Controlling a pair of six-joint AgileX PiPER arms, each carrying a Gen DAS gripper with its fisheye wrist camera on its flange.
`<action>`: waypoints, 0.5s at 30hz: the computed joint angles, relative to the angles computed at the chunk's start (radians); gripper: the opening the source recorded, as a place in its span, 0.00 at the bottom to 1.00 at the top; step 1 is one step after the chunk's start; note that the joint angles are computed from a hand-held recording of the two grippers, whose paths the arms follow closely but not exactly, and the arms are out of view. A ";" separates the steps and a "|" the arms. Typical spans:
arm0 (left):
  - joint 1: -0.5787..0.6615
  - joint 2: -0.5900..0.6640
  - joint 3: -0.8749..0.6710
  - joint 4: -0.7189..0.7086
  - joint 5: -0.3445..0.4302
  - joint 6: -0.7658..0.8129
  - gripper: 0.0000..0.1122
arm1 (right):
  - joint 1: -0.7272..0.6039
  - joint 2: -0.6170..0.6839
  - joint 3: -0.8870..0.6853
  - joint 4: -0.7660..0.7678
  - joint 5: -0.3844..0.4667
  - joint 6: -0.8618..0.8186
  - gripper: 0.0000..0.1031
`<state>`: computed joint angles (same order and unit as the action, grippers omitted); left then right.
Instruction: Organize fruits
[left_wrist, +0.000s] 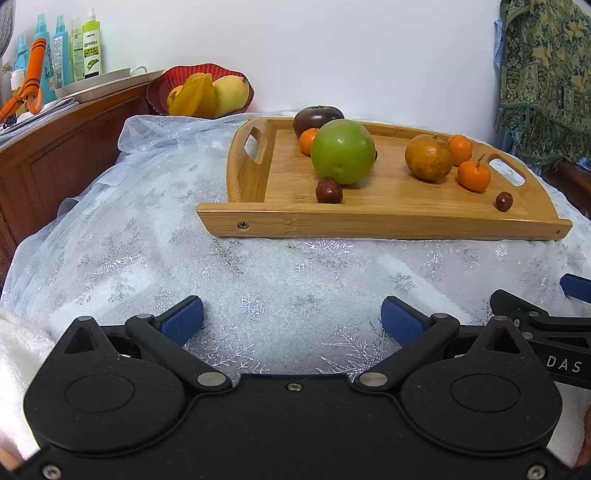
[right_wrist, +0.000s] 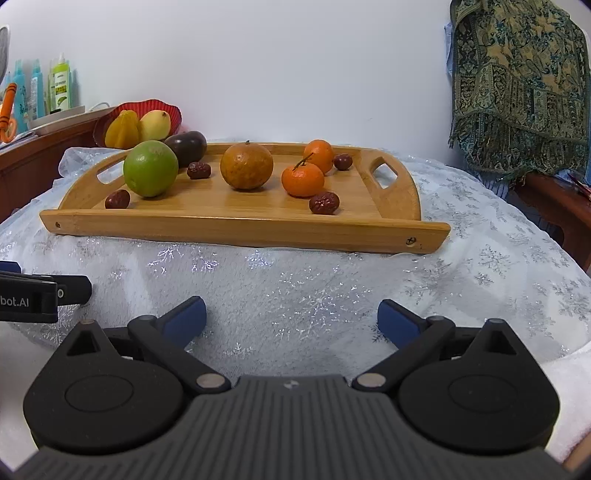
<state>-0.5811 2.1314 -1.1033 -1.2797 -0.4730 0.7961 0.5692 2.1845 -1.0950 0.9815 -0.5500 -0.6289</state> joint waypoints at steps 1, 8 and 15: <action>-0.001 0.000 0.000 0.000 -0.001 -0.001 0.92 | 0.000 0.000 0.000 -0.001 0.001 -0.001 1.00; 0.000 0.002 -0.004 -0.013 0.002 0.004 0.92 | 0.000 0.003 -0.001 -0.010 -0.001 0.004 1.00; 0.010 -0.001 -0.002 0.001 0.019 -0.001 0.92 | 0.001 0.004 0.000 -0.008 -0.004 0.003 1.00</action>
